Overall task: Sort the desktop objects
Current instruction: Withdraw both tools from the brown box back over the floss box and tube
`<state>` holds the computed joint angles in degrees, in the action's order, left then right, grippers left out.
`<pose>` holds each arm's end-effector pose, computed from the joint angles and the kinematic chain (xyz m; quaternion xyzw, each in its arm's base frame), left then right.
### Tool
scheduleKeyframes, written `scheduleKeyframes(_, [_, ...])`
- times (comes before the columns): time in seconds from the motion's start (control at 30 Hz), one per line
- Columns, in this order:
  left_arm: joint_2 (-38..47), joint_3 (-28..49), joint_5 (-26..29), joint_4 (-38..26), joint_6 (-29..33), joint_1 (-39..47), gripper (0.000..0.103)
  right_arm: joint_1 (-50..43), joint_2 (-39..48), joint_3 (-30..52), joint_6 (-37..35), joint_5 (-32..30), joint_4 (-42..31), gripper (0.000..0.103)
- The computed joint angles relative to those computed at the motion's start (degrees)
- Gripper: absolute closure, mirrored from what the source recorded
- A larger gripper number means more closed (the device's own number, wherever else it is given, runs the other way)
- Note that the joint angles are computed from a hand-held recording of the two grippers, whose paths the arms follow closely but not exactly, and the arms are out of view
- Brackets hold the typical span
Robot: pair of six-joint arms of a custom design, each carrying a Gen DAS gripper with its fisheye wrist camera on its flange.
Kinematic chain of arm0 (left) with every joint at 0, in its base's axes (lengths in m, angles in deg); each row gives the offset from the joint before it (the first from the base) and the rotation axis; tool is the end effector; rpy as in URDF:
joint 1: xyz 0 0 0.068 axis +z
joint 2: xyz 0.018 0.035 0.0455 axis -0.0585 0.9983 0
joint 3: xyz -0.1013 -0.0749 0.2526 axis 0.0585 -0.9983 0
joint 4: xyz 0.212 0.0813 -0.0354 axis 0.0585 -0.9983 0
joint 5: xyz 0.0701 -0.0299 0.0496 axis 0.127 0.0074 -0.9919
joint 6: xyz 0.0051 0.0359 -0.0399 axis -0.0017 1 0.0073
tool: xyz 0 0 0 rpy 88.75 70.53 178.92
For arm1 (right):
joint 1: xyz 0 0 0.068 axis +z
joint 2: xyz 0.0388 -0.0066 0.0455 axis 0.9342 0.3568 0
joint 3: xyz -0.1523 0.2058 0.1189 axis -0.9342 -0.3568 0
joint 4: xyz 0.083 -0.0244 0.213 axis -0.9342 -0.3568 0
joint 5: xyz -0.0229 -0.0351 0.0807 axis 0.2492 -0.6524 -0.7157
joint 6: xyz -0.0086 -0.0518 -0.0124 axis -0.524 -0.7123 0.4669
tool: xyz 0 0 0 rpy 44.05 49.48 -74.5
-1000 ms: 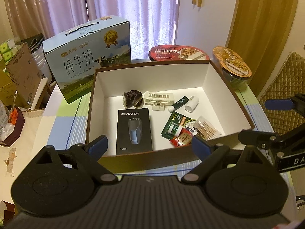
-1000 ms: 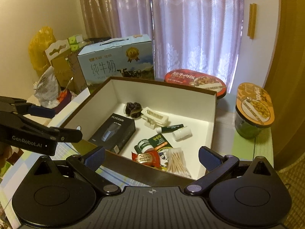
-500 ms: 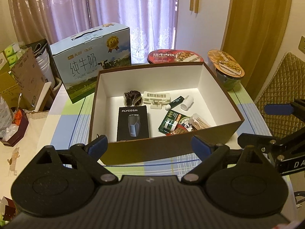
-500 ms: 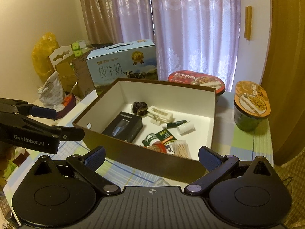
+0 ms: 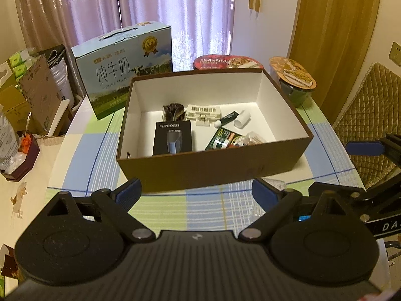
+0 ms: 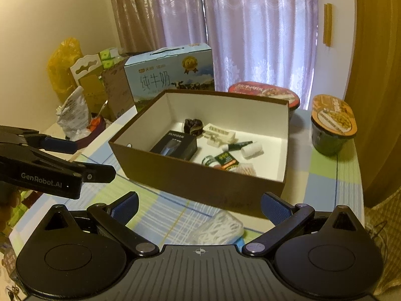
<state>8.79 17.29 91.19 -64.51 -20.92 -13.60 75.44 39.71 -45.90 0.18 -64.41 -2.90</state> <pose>0.2414 -0.0466 0.2940 0.1445 0.9239 -0.0500 0.3507 0.1979 0.0320 0.2512 -0.1457 0.9018 0.1354 0.3836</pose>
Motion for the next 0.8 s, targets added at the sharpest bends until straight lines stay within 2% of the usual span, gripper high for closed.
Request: scheduleKeyframes(0.8, [-4.2, -13.2, -1.6, -0.3, -1.4, 0.2, 0.010, -0.7, -2.6, -8.6, 0.3, 1.7, -2.6, 0.002])
